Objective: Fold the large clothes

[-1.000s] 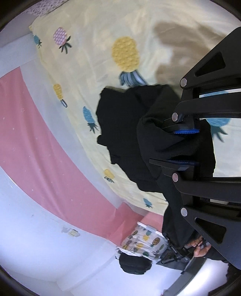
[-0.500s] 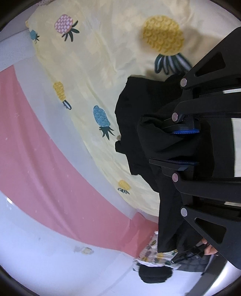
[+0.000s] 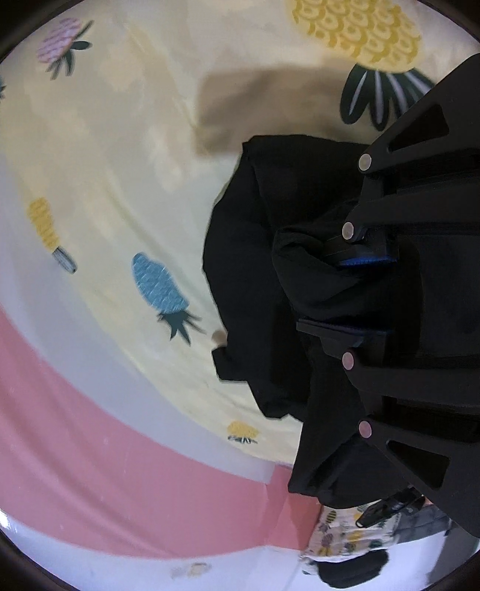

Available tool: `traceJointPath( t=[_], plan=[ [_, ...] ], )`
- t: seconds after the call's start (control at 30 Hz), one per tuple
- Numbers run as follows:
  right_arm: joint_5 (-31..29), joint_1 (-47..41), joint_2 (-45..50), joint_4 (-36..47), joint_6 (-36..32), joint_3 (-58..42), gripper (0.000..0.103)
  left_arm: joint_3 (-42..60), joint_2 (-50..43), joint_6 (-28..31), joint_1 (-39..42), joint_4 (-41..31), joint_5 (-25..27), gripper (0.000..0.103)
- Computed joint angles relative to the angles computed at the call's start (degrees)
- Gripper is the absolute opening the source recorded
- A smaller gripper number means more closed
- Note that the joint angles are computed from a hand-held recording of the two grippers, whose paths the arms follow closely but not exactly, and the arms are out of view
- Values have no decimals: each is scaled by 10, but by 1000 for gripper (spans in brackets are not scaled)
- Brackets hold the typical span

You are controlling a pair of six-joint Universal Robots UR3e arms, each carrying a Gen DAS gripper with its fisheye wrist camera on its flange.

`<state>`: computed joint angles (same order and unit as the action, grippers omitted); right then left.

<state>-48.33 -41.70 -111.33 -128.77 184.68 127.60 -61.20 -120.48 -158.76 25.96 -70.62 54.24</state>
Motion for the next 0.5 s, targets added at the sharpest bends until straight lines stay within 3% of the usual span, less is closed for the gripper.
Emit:
traceJointPath(
  t=[0.17,0.3,0.33,0.4,0.47,0.5],
  plan=[
    [1,9,36,-70,19,26,27,-35,-8,-5,-9,56,4,21],
    [22,-10,17,-54,10,37,34,-5,-19,4,-5,15,-6,24],
    [22,-10,16,-41,11,29,37,12,-21,10,-2,-9,-11,28],
    [40,-25,-12,1,-7,21,57,25,-12,28,13,-42,-33,41],
    [71,-57,-65,71,-46,14,66,11,15,52,42,-63,-77,62],
    [89,-80,-97,114,-71,11,70,-1,32,61,59,-65,-97,67]
  ],
)
